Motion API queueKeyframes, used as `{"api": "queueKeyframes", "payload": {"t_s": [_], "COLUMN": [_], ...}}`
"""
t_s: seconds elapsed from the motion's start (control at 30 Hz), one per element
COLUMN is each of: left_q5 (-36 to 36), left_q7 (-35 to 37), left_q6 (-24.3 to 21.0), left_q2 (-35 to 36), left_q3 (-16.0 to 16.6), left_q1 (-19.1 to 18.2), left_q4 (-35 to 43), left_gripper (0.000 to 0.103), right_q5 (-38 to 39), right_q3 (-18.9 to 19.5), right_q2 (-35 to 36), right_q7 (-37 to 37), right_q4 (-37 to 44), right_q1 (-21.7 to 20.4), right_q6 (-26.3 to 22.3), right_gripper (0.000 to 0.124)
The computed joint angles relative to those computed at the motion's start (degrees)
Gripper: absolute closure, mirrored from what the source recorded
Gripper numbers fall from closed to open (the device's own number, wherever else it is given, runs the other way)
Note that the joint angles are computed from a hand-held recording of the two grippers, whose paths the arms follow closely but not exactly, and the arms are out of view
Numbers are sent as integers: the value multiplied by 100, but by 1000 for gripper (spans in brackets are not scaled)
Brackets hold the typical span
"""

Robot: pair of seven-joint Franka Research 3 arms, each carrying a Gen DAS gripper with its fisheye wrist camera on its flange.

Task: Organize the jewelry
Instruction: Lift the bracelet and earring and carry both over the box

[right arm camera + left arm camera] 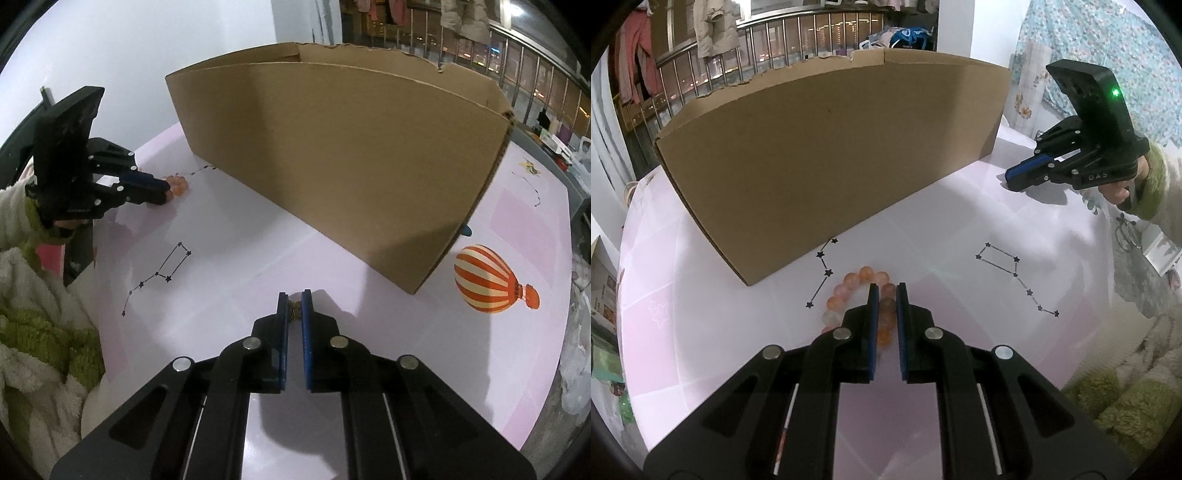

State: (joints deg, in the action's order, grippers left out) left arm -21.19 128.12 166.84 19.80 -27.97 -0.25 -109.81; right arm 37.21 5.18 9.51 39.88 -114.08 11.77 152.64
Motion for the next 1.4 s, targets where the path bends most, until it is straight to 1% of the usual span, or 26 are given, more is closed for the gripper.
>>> {"api": "queueKeyframes", "payload": {"t_s": [0.1, 0.17, 0.2, 0.3, 0.37, 0.47, 0.57, 0.63, 0.7, 0.73, 0.8, 0.9, 0.97, 1.03, 1.07, 1.1, 1.2, 1.27, 1.3, 1.33, 1.4], "left_q5": [-89, -396, -629, -1224, -1814, -2612, -3256, -3518, -3614, -3567, -3415, -2895, -2355, -1821, -1556, -1147, -337, 63, 167, 243, 287], "left_q7": [59, 285, 458, 947, 1402, 2042, 2609, 2876, 3032, 3027, 2999, 2661, 2212, 1697, 1450, 1081, 222, -114, -218, -291, -316], "left_q6": [53, 91, 123, 207, 159, 32, -149, -310, -453, -477, -568, -631, -639, -800, -855, -930, -1384, -1569, -1646, -1728, -1710], "left_q2": [-48, -132, -200, -395, -519, -720, -923, -1046, -1101, -1103, -1034, -741, -431, -40, 154, 423, 1156, 1495, 1633, 1743, 1802], "left_q3": [-65, -275, -409, -592, -753, -885, -893, -820, -711, -640, -485, -173, 125, 439, 530, 690, 950, 1042, 1012, 952, 745], "left_q1": [71, 277, 406, 597, 769, 942, 1003, 979, 890, 812, 650, 290, -75, -385, -498, -659, -927, -1012, -1005, -974, -831], "left_q4": [-41, -101, -137, -206, -191, -123, -37, 66, 222, 303, 557, 1067, 1501, 2047, 2287, 2627, 3616, 4043, 4209, 4369, 4383], "left_gripper": [95, 95, 95, 95, 95, 95, 95, 95, 95, 95, 95, 95, 95, 95, 95, 95, 95, 95, 95, 95, 95], "right_q5": [218, 301, 370, 615, 776, 1041, 1401, 1579, 1660, 1668, 1653, 1403, 1117, 862, 715, 562, 421, 398, 460, 538, 725], "right_q3": [20, 6, 1, -13, -33, -72, -104, -119, -139, -143, -133, -108, -73, -41, -32, -27, 54, 109, 154, 201, 268], "right_q2": [-124, -258, -317, -553, -662, -797, -877, -853, -791, -743, -614, -266, 62, 360, 513, 661, 901, 973, 966, 907, 728], "right_q7": [-102, -150, -198, -387, -518, -765, -1065, -1232, -1318, -1350, -1360, -1203, -995, -788, -675, -542, -351, -289, -307, -367, -514], "right_q4": [-81, -156, -166, -231, -205, -111, 51, 259, 467, 605, 855, 1365, 1760, 2144, 2326, 2501, 2784, 2818, 2790, 2686, 2415], "right_q1": [-24, -21, -21, 17, 63, 122, 174, 204, 203, 197, 184, 134, 105, 35, 10, -12, -145, -220, -273, -311, -367], "right_q6": [105, 163, 175, 260, 319, 353, 313, 259, 186, 144, 94, -38, -124, -289, -349, -406, -528, -517, -527, -495, -464], "right_gripper": [117, 117, 117, 117, 117, 117, 117, 117, 117, 119, 119, 119, 119, 119, 119, 119, 119, 119, 119, 119, 119]}}
